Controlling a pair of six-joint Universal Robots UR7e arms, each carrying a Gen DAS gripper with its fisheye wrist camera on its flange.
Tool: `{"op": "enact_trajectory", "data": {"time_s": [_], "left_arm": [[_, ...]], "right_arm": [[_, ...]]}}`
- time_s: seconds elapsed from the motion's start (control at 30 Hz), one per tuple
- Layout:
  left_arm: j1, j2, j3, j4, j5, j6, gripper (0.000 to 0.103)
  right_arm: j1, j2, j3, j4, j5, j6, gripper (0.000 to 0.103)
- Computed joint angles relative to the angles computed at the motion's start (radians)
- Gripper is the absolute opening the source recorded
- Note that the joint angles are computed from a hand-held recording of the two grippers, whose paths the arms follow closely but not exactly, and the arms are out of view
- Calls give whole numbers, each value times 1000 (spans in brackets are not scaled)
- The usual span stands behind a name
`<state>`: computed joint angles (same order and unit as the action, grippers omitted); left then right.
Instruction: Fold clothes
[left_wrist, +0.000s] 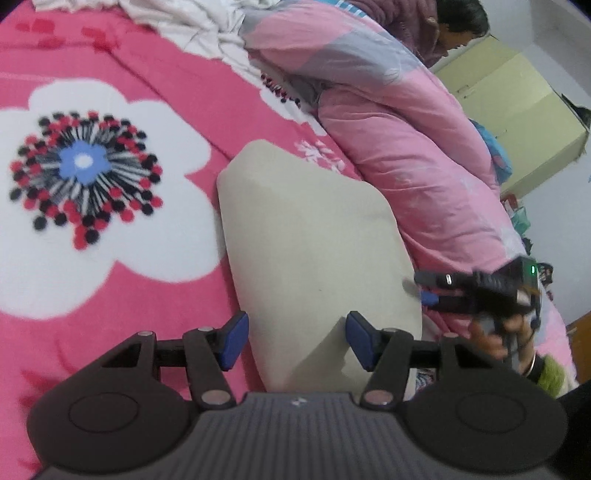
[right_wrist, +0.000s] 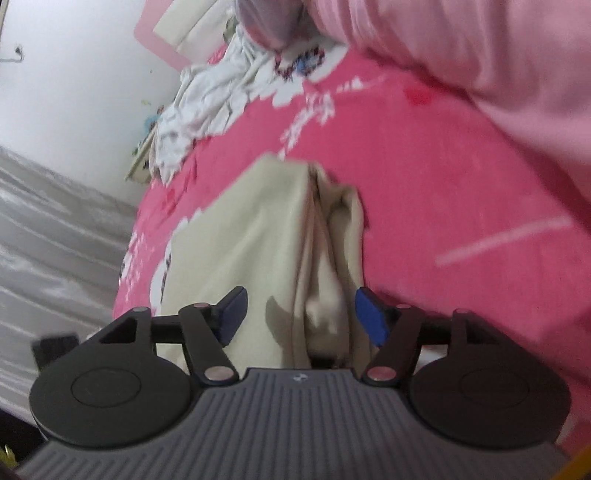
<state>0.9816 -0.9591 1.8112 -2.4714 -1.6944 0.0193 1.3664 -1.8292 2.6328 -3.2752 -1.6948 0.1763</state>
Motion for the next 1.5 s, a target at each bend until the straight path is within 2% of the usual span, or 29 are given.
{"op": "enact_trajectory", "data": {"time_s": [0.13,0.33,0.47,0.6,0.67,0.8,0.9,1.07,1.17,1.23,1.33,1.37,1.43,1.5], "left_arm": [[8,29,-13,-3,-24,-11,63],[14,81,-67,22,-30,-11,69],[10,100,-85,17,-19,-11,69],[29,117,-92,5,-53,-57,72],[39,117,-88,3,-72,-82,71],[52,95,-58,16,-102,-94,71],[55,105,-68,22,-108,-102,72],[43,148,-104,17,-99,-93,75],[38,139,-82,-14,-98,-113,73],[35,120,-60,-13,-112,-116,72],[29,113,-48,-18,-96,-94,73],[31,121,-56,-17,-97,-105,72],[30,136,-76,-11,-99,-140,71],[14,124,-66,-18,-78,-121,68]], "right_arm": [[-58,-15,42,-4,83,-3,72],[-196,78,25,-136,295,-4,74],[-241,127,2,-174,382,-13,74],[-280,128,17,-180,474,-36,75],[-296,104,29,-120,522,-51,75],[-283,71,48,-41,525,-97,75],[-297,71,36,-15,554,-87,75],[-261,168,-35,-60,534,-60,74],[-234,183,-50,-43,501,-88,72],[-245,150,-32,-5,528,-95,61],[-271,132,-2,-11,574,-93,56],[-271,139,-5,-15,565,-86,54],[-256,170,-28,-22,526,-51,43],[-200,179,-53,-15,445,-51,38]]}}
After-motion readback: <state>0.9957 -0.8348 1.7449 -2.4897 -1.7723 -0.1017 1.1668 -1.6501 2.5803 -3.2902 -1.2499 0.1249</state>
